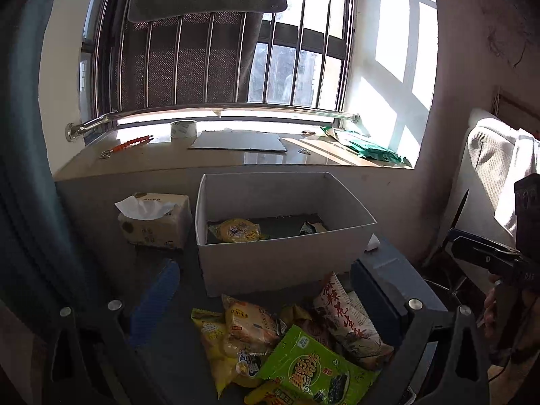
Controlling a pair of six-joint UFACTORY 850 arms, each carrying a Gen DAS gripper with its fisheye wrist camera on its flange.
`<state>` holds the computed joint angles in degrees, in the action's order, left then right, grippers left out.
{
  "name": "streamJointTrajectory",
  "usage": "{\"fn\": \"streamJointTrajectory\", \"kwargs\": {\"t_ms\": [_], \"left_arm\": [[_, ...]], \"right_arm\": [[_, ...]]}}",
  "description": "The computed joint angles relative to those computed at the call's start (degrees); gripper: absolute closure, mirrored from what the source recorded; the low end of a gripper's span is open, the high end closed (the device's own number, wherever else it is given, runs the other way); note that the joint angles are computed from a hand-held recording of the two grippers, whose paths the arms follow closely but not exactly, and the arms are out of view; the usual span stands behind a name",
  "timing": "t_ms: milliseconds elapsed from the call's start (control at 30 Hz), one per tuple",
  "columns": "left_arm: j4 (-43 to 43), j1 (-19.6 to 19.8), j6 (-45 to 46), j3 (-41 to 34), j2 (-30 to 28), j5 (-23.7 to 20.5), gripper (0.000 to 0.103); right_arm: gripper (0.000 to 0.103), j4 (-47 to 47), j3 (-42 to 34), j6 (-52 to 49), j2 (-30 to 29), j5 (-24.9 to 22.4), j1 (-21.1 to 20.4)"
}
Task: Organize snacks
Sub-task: 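Move the right gripper to the tall white peanut bag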
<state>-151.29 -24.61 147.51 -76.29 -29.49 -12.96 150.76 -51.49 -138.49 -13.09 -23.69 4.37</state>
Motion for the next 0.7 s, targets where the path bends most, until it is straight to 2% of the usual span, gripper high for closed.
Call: {"fn": "streamJointTrajectory", "kwargs": {"t_ms": [100, 167, 267, 333, 400, 500, 700], "left_arm": [[4.0, -0.3, -5.9, 4.9, 1.7, -2.1, 0.000], [1.1, -0.9, -4.4, 7.9, 2.5, -3.6, 0.000], [2.2, -1.8, -6.1, 10.3, 2.7, -3.8, 0.000], [5.1, -1.9, -8.9, 11.3, 2.8, -4.8, 0.000], [2.5, -2.3, -6.3, 12.0, 2.9, -4.7, 0.000], [-1.3, -2.6, -2.5, 12.1, 3.0, -4.0, 0.000], [0.2, -1.8, -4.4, 13.5, 3.6, -5.5, 0.000]], "right_arm": [[0.000, 6.3, 5.3, -4.0, 2.6, -2.2, 0.7], [0.000, 9.3, 8.4, -5.5, 3.9, -3.3, 1.0], [0.000, 13.5, 11.8, -8.0, 4.8, -4.4, 1.8], [0.000, 14.3, 12.0, -9.8, 4.3, -1.7, 2.3], [0.000, 16.5, 11.6, -12.3, 3.5, 0.4, 3.0], [0.000, 12.4, 10.6, -9.2, 1.8, 0.1, 3.3], [0.000, 4.7, 7.0, -2.9, -1.7, 0.6, 4.0]]}}
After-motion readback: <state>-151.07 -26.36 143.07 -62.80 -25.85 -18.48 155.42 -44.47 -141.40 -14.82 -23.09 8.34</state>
